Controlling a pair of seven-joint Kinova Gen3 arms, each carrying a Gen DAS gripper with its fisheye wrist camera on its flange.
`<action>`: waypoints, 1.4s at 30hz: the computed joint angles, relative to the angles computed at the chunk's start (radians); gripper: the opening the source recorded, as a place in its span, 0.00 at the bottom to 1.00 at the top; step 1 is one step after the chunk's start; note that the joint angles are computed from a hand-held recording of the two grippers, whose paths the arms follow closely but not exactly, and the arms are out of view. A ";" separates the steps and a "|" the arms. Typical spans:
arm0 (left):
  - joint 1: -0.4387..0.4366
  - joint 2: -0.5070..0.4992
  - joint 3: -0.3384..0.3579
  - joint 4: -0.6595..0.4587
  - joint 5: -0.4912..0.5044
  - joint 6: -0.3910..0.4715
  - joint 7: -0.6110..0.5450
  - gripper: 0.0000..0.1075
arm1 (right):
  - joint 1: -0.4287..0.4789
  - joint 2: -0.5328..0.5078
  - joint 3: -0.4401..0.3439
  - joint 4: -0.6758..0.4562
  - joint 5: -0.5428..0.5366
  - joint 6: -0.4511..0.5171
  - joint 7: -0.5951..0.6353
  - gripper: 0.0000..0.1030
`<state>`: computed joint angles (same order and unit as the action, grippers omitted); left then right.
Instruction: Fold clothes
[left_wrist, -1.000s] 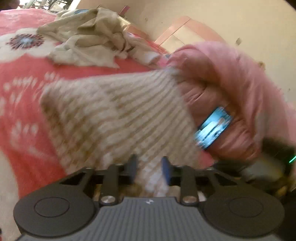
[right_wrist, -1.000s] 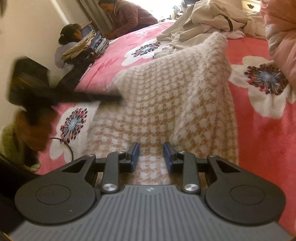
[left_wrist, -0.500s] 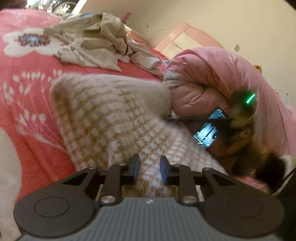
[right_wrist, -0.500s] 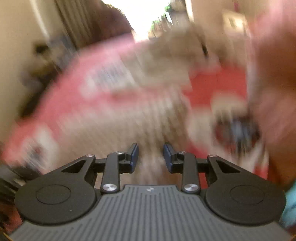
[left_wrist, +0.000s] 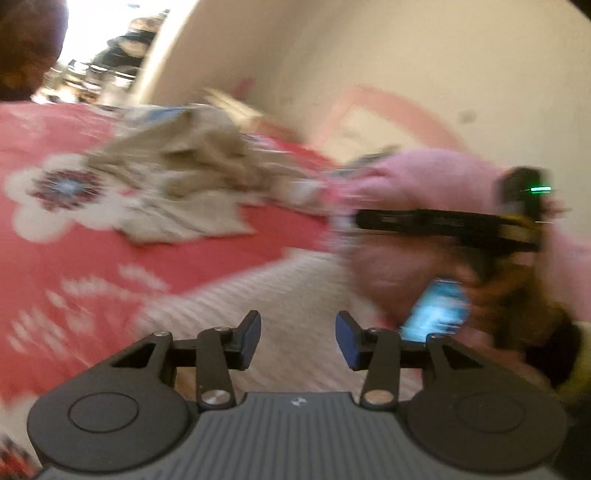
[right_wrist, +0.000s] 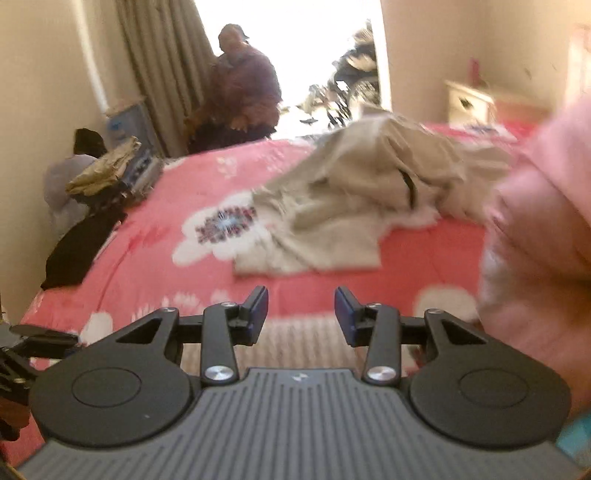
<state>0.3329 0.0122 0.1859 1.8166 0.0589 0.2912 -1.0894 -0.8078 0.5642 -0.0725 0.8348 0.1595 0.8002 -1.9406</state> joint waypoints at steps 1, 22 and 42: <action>0.037 0.032 -0.046 -0.025 -0.041 0.040 0.032 0.40 | 0.002 0.031 -0.007 -0.027 0.008 0.001 -0.001 0.37; 0.468 0.004 -0.401 0.011 0.195 0.086 -0.248 0.38 | 0.184 -0.085 -0.242 0.115 -0.277 0.182 0.396 0.34; 0.705 0.165 -0.394 -0.293 -0.253 0.459 0.135 0.56 | 0.055 -0.194 -0.149 0.397 -0.318 0.160 0.247 0.38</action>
